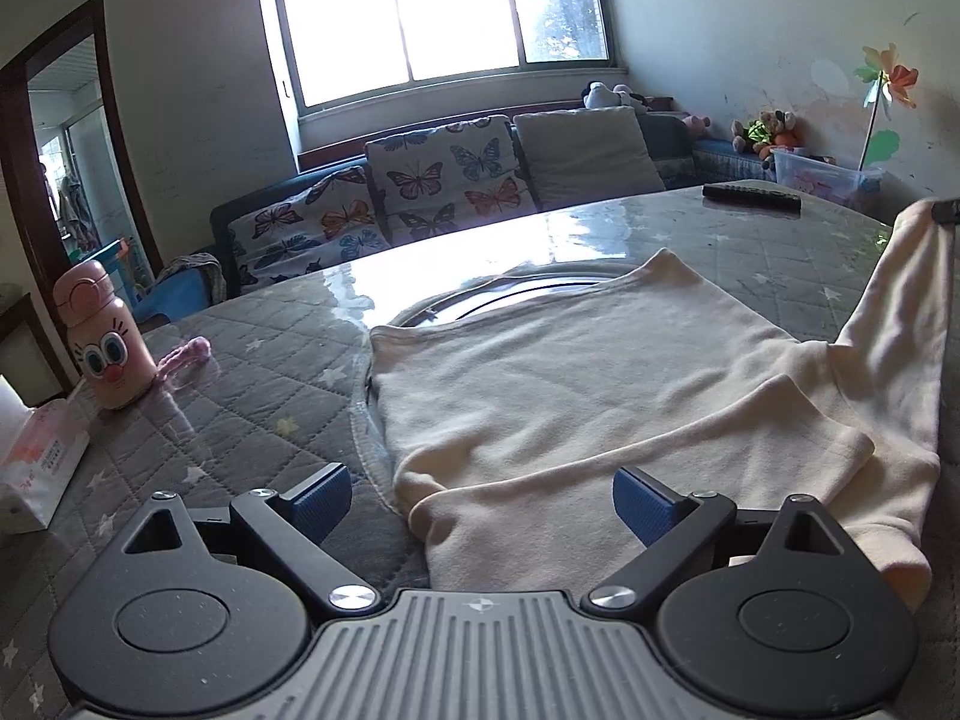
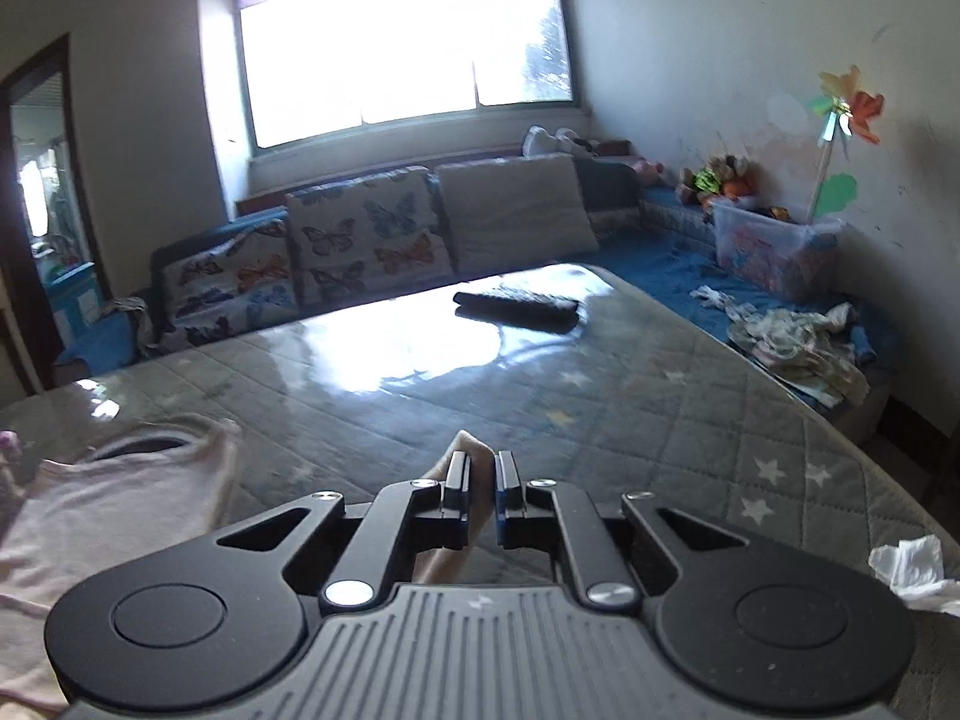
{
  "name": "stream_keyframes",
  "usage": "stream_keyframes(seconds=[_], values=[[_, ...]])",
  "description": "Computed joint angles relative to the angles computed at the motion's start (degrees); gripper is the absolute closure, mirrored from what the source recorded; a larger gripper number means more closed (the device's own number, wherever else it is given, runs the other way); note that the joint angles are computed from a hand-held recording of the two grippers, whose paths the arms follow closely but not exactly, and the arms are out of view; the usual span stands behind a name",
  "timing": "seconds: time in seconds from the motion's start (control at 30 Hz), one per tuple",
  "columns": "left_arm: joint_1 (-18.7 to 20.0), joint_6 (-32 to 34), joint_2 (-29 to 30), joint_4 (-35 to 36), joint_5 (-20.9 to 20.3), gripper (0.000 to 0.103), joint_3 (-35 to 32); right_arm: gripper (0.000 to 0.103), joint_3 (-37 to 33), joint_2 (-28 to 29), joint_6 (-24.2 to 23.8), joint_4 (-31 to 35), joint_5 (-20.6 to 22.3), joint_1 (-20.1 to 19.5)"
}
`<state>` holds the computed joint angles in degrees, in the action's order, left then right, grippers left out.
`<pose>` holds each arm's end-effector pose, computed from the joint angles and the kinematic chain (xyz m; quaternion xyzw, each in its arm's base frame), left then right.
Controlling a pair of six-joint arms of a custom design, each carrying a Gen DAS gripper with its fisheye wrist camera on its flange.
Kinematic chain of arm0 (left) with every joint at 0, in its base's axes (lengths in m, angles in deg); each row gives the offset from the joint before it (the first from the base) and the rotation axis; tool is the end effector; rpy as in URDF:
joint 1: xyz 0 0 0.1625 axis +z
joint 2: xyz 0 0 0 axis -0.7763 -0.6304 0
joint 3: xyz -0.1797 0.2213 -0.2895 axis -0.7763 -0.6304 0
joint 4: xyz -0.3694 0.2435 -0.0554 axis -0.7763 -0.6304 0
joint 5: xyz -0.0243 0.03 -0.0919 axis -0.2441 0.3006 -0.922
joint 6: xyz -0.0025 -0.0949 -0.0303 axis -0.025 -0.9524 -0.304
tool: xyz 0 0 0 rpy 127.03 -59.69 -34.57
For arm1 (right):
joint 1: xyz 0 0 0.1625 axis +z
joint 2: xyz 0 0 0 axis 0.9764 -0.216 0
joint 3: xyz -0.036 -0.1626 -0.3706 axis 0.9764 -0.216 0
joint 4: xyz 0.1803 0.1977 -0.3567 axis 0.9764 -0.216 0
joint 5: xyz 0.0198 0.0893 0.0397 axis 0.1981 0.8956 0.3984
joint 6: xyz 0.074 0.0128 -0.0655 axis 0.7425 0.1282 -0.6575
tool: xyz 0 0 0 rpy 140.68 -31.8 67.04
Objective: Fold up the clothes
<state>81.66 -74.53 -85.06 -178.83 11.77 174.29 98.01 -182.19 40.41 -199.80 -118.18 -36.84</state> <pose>-0.2193 -0.3743 -0.0222 0.4035 0.7962 -0.3458 0.2893 -0.0912 -0.2940 0.3422 0.0183 -0.7605 0.5453 0.3521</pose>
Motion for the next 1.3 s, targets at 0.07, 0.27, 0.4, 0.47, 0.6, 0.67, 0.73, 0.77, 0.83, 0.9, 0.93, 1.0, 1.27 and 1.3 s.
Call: stream_keyframes(seconds=[0.07, 0.27, 0.4, 0.47, 0.6, 0.67, 0.73, 0.77, 0.83, 0.9, 0.93, 1.0, 1.27, 1.3], values=[[0.01, -0.08, -0.25, -0.64, 0.06, 0.007, 0.50, 0.096, 1.39, -3.86, -1.36, 3.56, 1.39, 1.79], [0.23, -0.50, -1.17, -2.91, 0.49, 0.007, 2.18, 0.096, 3.68, -9.66, -5.52, 11.65, 1.85, 10.89], [0.54, -0.80, -1.95, -4.48, 1.07, 0.007, 3.43, 0.096, 3.51, -6.24, -8.08, 13.52, -2.66, 21.42], [0.67, -1.01, -2.32, -5.10, 1.38, 0.006, 4.04, 0.096, 3.14, -1.62, -8.94, 12.06, -5.66, 26.80], [0.86, -1.68, -2.97, -5.90, 1.99, 0.006, 5.20, 0.096, 1.78, 8.33, -9.43, 8.70, -10.67, 35.02], [0.99, -2.07, -3.29, -5.99, 2.37, 0.006, 5.70, 0.096, 0.67, 13.98, -9.47, 6.82, -12.81, 37.79], [1.14, -2.49, -3.61, -5.88, 2.78, 0.006, 6.07, 0.096, 0.08, 17.43, -9.06, 5.96, -13.85, 39.07], [1.24, -2.65, -3.74, -5.80, 2.98, 0.006, 6.17, 0.096, -0.33, 20.22, -9.22, 5.16, -14.62, 39.75], [1.42, -2.86, -3.93, -5.63, 3.37, 0.006, 6.30, 0.096, -0.38, 23.52, -10.22, 3.35, -15.15, 40.17], [1.51, -2.96, -4.00, -5.53, 3.70, 0.006, 6.28, 0.096, 0.23, 25.63, -11.40, 3.49, -14.75, 39.87], [1.54, -2.98, -4.02, -5.49, 3.85, 0.006, 6.25, 0.095, 0.38, 25.82, -11.78, 4.65, -14.41, 39.63], [1.61, -3.03, -4.05, -5.42, 4.16, 0.006, 6.18, 0.093, 0.66, 25.66, -12.45, 6.99, -13.77, 39.18], [0.95, -2.83, -3.97, -6.43, 4.87, 0.008, 6.32, 0.087, 3.79, 8.55, -16.73, 21.27, -11.85, 32.68], [0.67, -2.80, -3.88, -6.69, 4.67, 0.008, 6.39, 0.086, 4.20, 6.49, -16.81, 22.29, -12.14, 31.19]])
